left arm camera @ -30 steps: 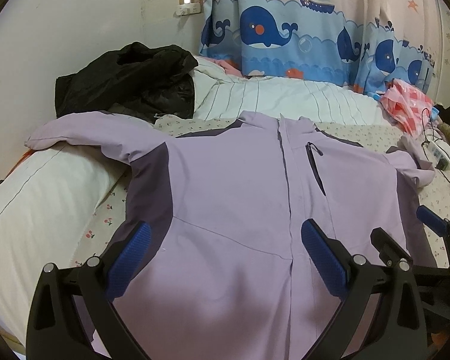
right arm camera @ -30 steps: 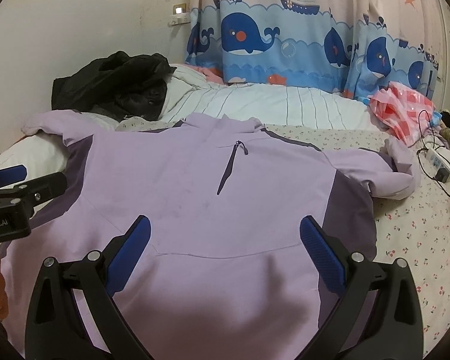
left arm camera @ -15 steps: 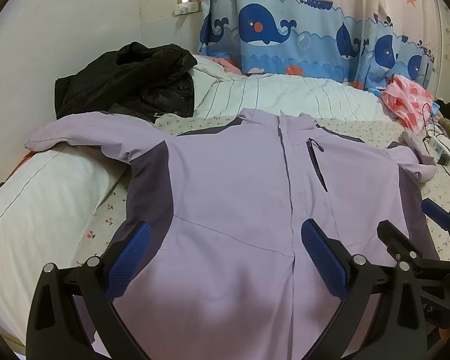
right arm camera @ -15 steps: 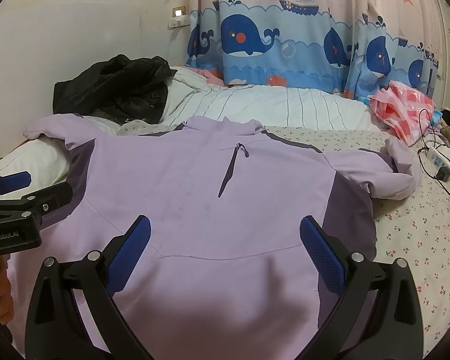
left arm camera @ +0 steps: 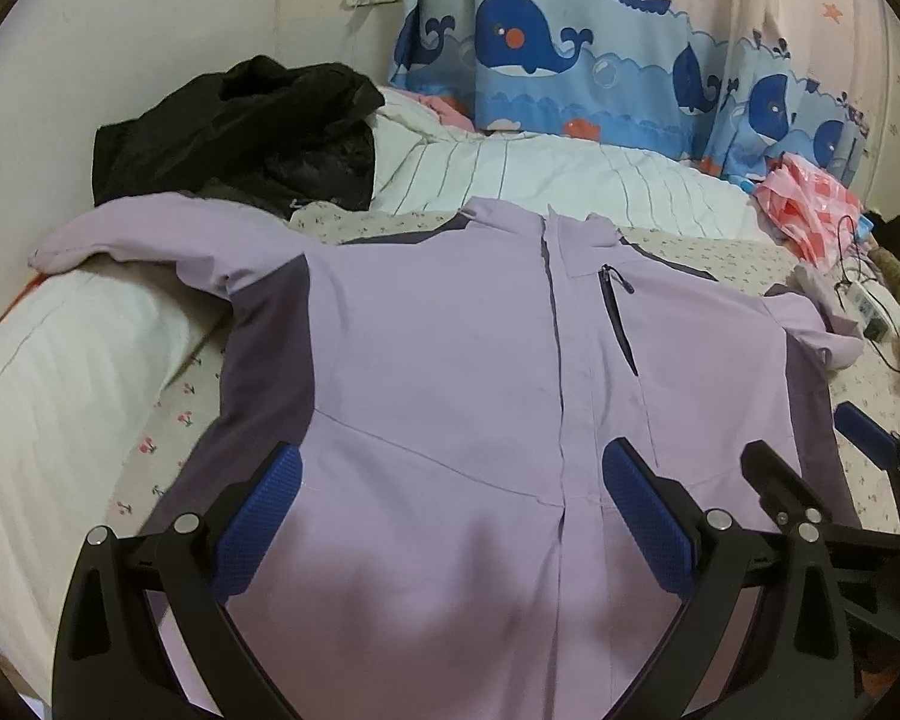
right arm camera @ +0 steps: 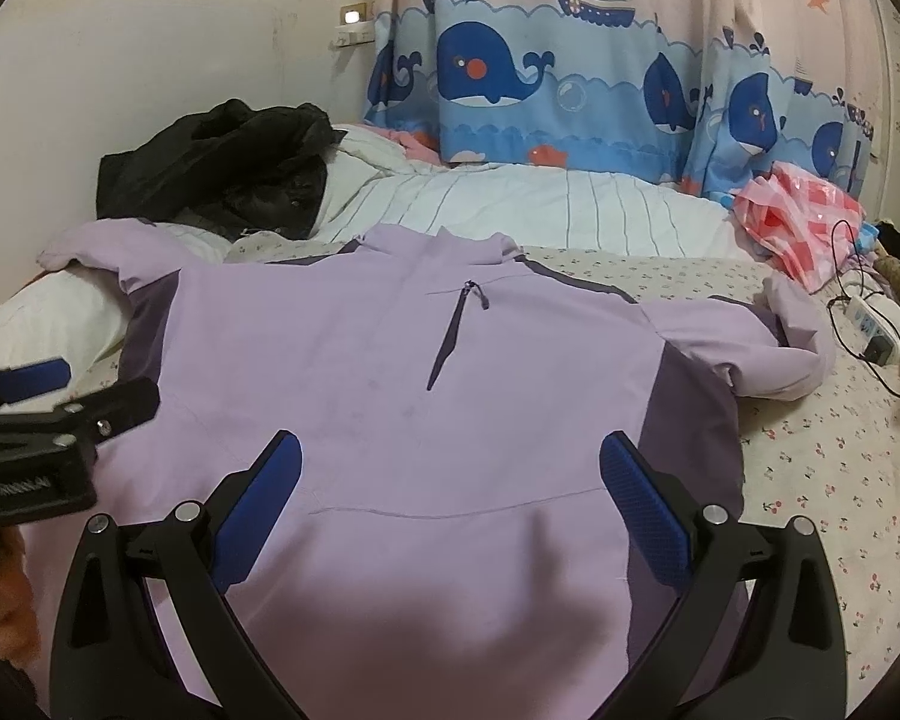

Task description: Fold large clothes

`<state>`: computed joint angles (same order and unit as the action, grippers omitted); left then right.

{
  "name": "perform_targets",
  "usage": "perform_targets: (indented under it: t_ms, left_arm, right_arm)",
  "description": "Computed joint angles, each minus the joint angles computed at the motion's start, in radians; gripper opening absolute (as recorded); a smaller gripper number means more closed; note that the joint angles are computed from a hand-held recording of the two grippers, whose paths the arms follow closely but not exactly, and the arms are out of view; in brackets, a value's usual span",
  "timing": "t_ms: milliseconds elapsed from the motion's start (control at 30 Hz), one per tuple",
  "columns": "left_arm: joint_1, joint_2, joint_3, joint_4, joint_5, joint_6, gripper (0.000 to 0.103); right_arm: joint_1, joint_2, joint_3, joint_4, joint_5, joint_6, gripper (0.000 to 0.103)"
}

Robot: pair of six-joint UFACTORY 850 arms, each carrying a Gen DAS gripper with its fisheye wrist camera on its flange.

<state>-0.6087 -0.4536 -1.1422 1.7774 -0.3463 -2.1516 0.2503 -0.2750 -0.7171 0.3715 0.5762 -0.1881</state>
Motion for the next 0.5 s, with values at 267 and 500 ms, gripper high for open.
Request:
perform_targets:
  t_ms: [267,500]
  left_arm:
    - [-0.037,-0.042,-0.042,0.015,-0.085,-0.050,0.096]
    - [-0.038,-0.069,-0.073,0.039,-0.099,-0.104,0.096]
  right_arm:
    - [-0.029,0.001,-0.015,-0.012,-0.051,0.048,0.096]
    - [-0.044,0.013,-0.015,-0.018,-0.049,0.060,0.096]
